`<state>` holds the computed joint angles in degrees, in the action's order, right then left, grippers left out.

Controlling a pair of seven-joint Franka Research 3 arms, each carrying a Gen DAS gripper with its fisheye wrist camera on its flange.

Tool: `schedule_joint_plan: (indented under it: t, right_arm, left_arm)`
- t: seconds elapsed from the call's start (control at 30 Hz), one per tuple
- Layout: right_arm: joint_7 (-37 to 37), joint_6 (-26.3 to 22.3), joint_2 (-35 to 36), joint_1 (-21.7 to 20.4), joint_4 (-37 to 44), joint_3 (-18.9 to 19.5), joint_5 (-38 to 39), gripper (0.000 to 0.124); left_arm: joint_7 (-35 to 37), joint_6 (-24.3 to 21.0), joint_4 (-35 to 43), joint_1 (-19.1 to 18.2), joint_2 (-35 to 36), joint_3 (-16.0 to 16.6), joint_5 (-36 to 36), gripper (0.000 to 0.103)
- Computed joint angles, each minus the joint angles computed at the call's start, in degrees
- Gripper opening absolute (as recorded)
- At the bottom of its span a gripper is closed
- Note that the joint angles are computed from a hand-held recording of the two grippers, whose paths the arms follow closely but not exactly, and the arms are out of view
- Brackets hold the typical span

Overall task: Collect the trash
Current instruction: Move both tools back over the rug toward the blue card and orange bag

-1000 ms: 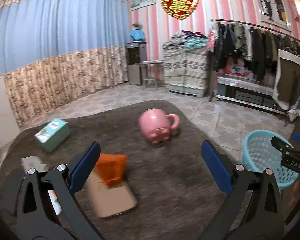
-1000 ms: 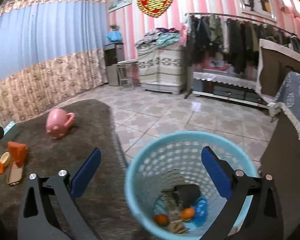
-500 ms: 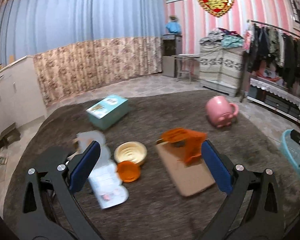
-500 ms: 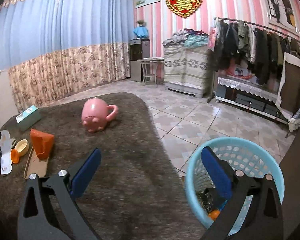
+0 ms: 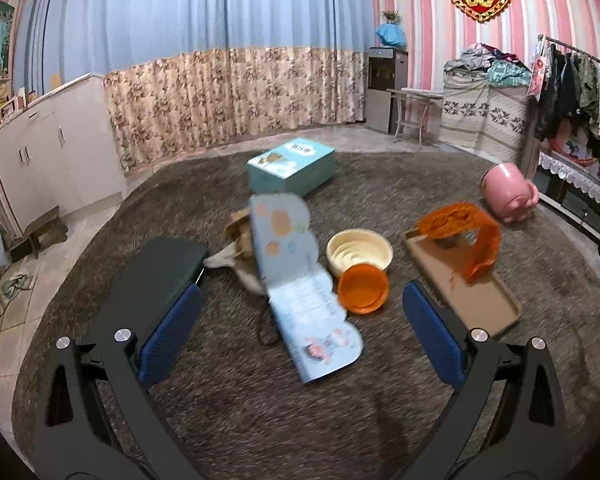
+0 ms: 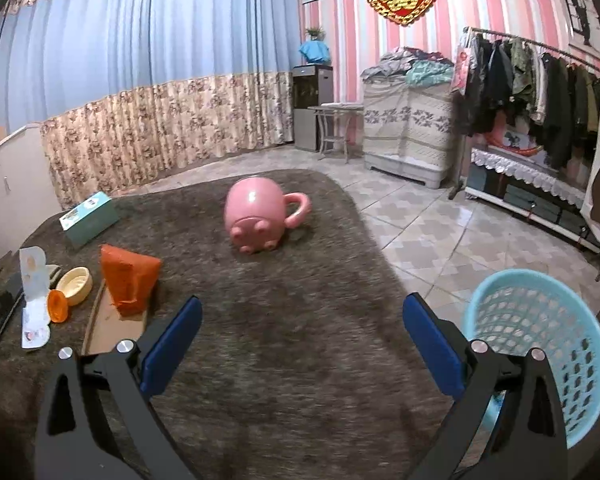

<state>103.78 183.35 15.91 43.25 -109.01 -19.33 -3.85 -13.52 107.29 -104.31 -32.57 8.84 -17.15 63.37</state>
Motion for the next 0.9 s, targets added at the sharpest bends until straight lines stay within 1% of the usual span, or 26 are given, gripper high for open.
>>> schedule_joint_plan:
  t: [0.1,0.2,0.23,0.27,0.3,0.33,0.37,0.4,0.47,0.53,0.57,0.6,0.63,0.7,0.77,0.83,0.9]
  right_arm:
    - [-0.2,-1.1,1.1,0.9,1.3,0.1,-0.9,0.098]
    - [0.0,-1.9,1.9,1.1,2.2,0.5,-2.0,0.098]
    - [0.1,-2.2,2.2,0.9,2.6,0.9,-2.2,0.098]
    - [0.4,-2.6,2.4,0.7,2.9,1.2,-2.3,0.098]
    - [0.5,-2.9,2.5,-0.1,3.1,2.4,-2.1,0.098]
    - [-0.2,-3.3,2.5,-2.2,3.4,5.0,-1.2,0.098]
    - [-0.6,-3.7,2.7,-3.4,3.7,6.6,-0.6,0.098]
    - [-0.3,-4.1,2.8,-3.5,4.0,6.9,-0.8,0.098]
    - [0.6,-4.7,3.3,-2.9,4.6,6.6,-1.7,0.098]
    - [1.0,-5.2,3.7,-2.9,5.2,6.9,-2.6,0.098]
    - [1.0,-5.5,4.0,-3.3,5.6,7.4,-2.9,0.098]
    - [1.0,-5.8,4.2,-3.5,6.0,7.7,-3.2,0.098]
    - [1.2,-6.0,4.3,-3.4,6.1,7.8,-3.7,0.098]
    - [1.4,-6.4,4.4,-3.4,6.3,7.9,-4.6,0.098]
    - [2.0,-6.5,4.4,-3.2,6.3,7.8,-5.5,0.098]
    - [2.6,-6.4,4.5,-3.4,6.3,7.9,-5.9,0.098]
    - [3.2,-6.4,4.5,-3.4,6.3,8.2,-6.1,0.098]
  left_arm:
    - [-0.6,1.5,-1.5,0.7,-0.7,0.2,-1.5,0.098]
    - [-1.6,4.3,-3.6,1.8,-1.8,0.3,-2.6,0.098]
    - [-1.6,4.7,-3.8,2.1,-2.0,0.3,-2.9,0.098]
    - [-1.6,4.2,-3.7,2.2,-1.9,0.2,-3.0,0.097]
    - [-1.3,3.5,-3.3,2.2,-1.6,0.1,-3.2,0.097]
    - [-0.7,3.2,-3.2,2.4,-1.5,0.2,-3.5,0.097]
    - [-0.5,3.3,-3.3,2.7,-1.6,0.3,-3.7,0.097]
    - [-0.2,3.9,-3.6,3.1,-1.8,0.5,-4.1,0.097]
    - [0.4,6.5,-4.6,4.4,-2.4,0.9,-6.4,0.097]
    - [0.4,10.2,-6.3,5.7,-3.3,1.3,-8.0,0.096]
    - [0.5,12.8,-7.1,6.6,-3.5,1.6,-9.0,0.093]
    - [0.7,14.2,-7.7,7.1,-3.7,1.6,-9.6,0.088]
    - [1.2,15.7,-8.0,7.6,-3.7,1.8,-10.3,0.086]
    - [2.4,19.6,-8.5,8.8,-3.4,2.1,-11.2,0.076]
    - [3.4,21.1,-8.1,9.2,-2.7,2.2,-12.3,0.069]
    - [3.6,22.0,-7.9,9.1,-2.5,2.2,-11.7,0.058]
    - [4.6,24.4,-7.9,9.1,-2.4,2.2,-10.9,0.034]
